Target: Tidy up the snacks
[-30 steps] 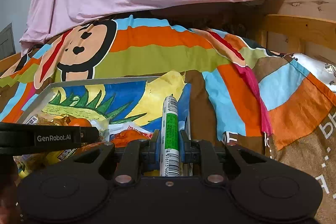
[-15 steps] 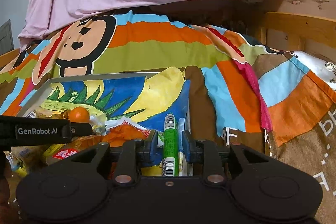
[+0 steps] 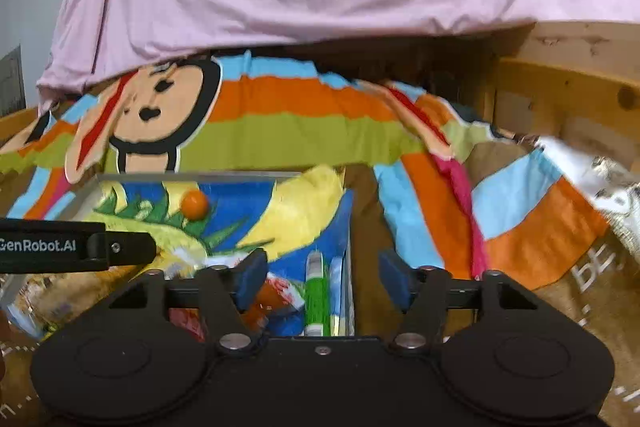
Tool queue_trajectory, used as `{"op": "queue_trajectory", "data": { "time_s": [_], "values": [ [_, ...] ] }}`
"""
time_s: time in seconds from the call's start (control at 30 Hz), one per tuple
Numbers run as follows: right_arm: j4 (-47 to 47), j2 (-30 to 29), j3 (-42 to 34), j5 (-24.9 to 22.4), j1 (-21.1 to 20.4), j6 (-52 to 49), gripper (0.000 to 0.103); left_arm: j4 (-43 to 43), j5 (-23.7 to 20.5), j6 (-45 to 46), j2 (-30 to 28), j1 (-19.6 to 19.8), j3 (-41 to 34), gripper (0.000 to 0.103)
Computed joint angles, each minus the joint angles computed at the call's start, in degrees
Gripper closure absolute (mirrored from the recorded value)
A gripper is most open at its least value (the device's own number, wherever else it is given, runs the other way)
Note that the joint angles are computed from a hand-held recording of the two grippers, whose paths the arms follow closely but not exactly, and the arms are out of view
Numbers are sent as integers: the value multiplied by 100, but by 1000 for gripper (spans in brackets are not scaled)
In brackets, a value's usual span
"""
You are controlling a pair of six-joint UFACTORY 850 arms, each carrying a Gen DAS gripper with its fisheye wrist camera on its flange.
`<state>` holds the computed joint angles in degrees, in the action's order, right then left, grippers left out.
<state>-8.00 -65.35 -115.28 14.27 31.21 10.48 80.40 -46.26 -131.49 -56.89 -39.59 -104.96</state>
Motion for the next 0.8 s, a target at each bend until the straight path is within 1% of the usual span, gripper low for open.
{"op": "queue_trajectory", "data": {
  "time_s": [0.13,0.2,0.23,0.3,0.4,0.6,0.73,0.8],
  "values": [
    [223,334,449,380,9,-204,26,117,-320,-78,200,-112,205,11],
    [373,515,690,559,17,-317,18,161,-565,-100,288,-187,290,2],
    [436,606,810,649,20,-364,18,168,-692,-104,323,-223,323,1],
    [556,776,1024,777,27,-466,14,158,-907,-101,419,-296,416,1],
    [658,1035,1363,988,36,-502,8,119,-1095,-136,597,-385,607,1],
    [699,1602,2095,1382,73,-474,2,46,-1529,-196,954,-603,1006,1],
    [599,1930,2519,1622,115,-439,1,13,-1777,-291,1158,-755,1254,1],
    [674,2051,2678,1744,153,-583,1,-3,-1888,-359,1246,-829,1370,1]
  ]
}}
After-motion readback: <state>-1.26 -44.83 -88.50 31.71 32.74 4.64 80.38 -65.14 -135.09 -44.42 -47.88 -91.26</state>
